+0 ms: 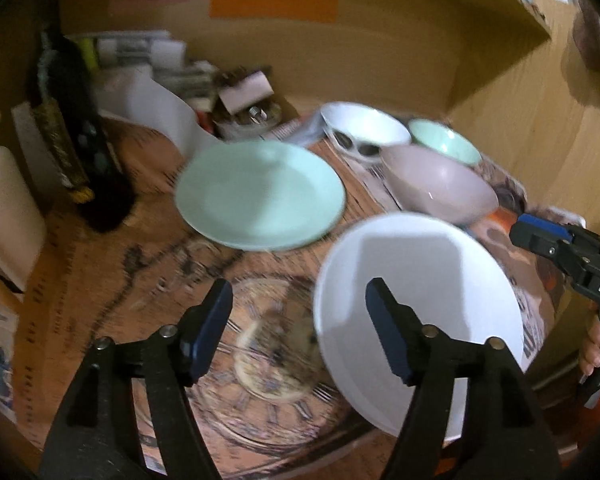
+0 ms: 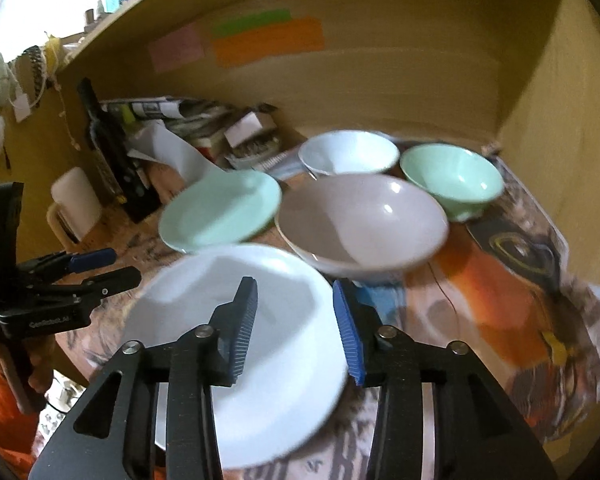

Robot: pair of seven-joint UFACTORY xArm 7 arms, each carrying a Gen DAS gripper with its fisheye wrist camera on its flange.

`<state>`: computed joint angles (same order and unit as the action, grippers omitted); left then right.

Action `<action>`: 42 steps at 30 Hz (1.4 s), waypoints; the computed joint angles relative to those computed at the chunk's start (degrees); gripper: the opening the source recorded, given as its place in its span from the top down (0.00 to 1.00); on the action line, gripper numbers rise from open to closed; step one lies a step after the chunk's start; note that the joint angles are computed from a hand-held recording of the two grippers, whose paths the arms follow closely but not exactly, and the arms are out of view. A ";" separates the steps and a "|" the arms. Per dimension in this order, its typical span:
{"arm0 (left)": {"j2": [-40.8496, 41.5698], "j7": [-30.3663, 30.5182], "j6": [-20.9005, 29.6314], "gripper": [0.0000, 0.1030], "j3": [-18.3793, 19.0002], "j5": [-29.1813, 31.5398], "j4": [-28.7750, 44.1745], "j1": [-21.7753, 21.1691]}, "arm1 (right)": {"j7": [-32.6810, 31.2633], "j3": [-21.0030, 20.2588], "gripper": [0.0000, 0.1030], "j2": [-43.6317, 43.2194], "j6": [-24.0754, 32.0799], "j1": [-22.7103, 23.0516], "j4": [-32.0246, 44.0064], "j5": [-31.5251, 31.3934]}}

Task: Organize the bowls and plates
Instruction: 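Lower the white plate onto the dark brown plate and open the left tool, then grasp the rim of the mint green plate with the left tool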

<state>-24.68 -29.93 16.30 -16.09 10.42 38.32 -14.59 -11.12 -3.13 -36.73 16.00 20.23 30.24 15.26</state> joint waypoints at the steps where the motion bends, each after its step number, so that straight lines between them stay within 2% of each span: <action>1: -0.54 -0.84 -0.21 0.30 -0.44 0.78 0.05 1.18 | -0.44 -0.24 0.60 0.77 -0.40 0.65 0.79 0.14; 3: -1.24 -2.39 -0.26 0.24 -1.11 2.15 0.34 3.33 | -1.55 -0.78 0.55 2.51 -1.13 1.93 2.58 0.47; 9: -2.04 -6.91 -1.36 0.12 -2.71 5.98 1.78 9.28 | -3.59 -0.32 0.55 8.86 -2.29 2.95 8.71 0.77; 12: -1.18 -8.46 -1.39 0.09 -2.89 7.48 3.30 11.47 | -5.80 -0.94 0.55 13.13 -1.45 4.21 13.08 2.53; 16: 1.13 -8.79 -0.69 0.08 -1.79 8.76 5.78 12.56 | -8.08 0.19 0.55 18.32 0.53 3.24 18.41 4.33; 23: 7.76 -8.01 2.11 0.08 1.16 9.86 10.94 11.74 | -9.86 4.22 0.55 28.40 7.21 -1.60 29.07 5.55; 28: 12.82 -5.20 3.91 0.08 4.33 9.06 14.11 9.04 | -7.59 7.34 0.55 35.71 11.97 -5.20 36.76 2.40; 37: 20.02 3.25 4.19 0.08 8.97 1.98 17.82 5.16 | -2.99 9.59 0.55 46.70 24.12 -7.76 49.89 -3.21; 40: 21.73 7.95 4.02 0.18 9.97 -3.06 18.63 4.27 | -0.68 9.59 0.56 48.84 26.81 -7.56 52.35 -5.81; 42: 22.75 10.81 4.59 0.25 10.33 -5.81 19.38 3.99 | -0.63 9.86 0.65 49.77 28.84 -7.72 53.75 -6.19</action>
